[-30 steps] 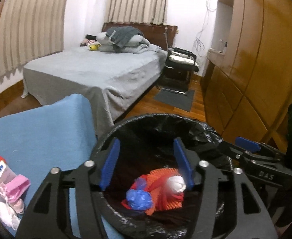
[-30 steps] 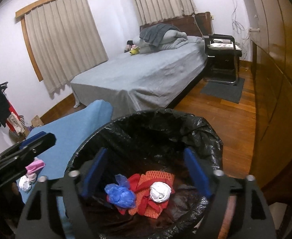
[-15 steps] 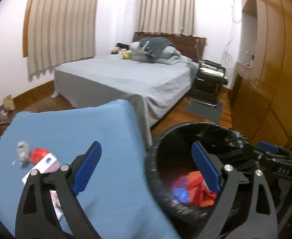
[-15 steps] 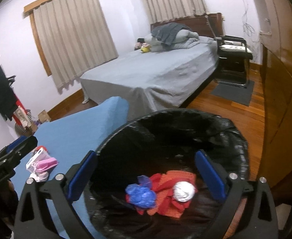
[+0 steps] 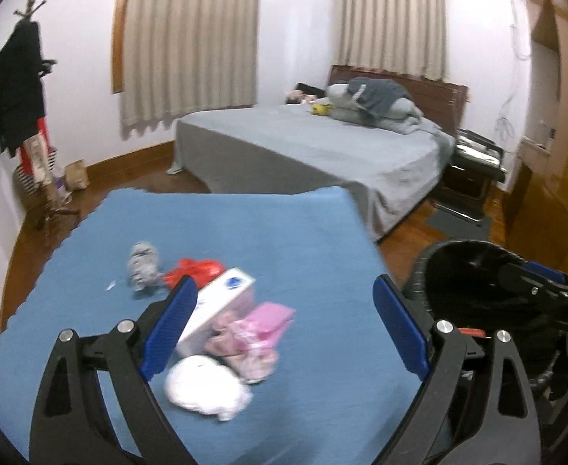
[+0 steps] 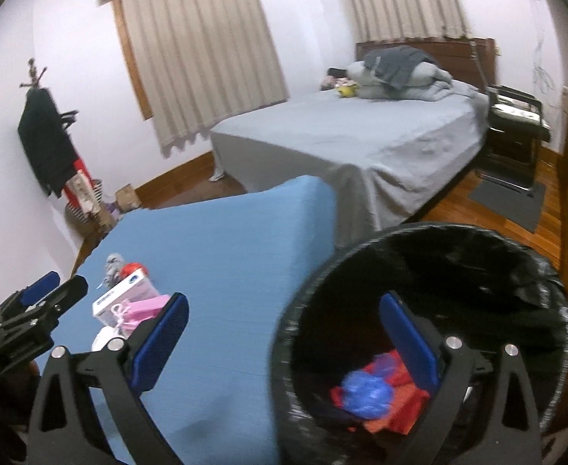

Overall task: Collect trash
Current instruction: 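Move both open tools back over the items on the mat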

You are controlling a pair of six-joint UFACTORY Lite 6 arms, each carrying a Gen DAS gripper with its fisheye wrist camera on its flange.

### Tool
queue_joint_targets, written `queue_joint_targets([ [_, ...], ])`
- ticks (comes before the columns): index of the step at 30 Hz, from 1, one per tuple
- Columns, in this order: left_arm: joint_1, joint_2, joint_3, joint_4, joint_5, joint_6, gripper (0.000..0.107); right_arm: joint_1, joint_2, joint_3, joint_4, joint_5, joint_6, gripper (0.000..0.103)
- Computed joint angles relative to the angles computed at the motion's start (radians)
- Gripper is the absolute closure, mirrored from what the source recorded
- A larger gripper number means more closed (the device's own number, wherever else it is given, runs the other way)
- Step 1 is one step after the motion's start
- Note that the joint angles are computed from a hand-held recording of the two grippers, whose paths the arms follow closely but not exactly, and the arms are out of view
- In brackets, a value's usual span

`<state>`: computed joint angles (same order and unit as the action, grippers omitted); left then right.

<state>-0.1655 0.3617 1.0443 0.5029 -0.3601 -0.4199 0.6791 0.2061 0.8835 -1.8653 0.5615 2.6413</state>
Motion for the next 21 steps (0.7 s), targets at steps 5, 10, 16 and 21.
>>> queue_joint_targets([
  [5, 0.099, 0.049, 0.037, 0.055, 0.001, -0.029, 0.018, 0.024, 0.164, 0.176, 0.002, -0.034, -0.034, 0.006],
  [10, 0.160, 0.101, 0.069, 0.091, 0.001, -0.048, 0.018, 0.034, 0.286, 0.317, 0.040, -0.066, -0.095, 0.006],
  [16, 0.206, 0.195, 0.137, 0.133, 0.008, -0.070, 0.018, 0.039, 0.397, 0.453, 0.102, -0.092, -0.179, 0.006],
  [21, 0.225, 0.270, 0.210, 0.211, 0.021, -0.140, 0.022, 0.038, 0.455, 0.521, 0.144, -0.108, -0.232, 0.006],
])
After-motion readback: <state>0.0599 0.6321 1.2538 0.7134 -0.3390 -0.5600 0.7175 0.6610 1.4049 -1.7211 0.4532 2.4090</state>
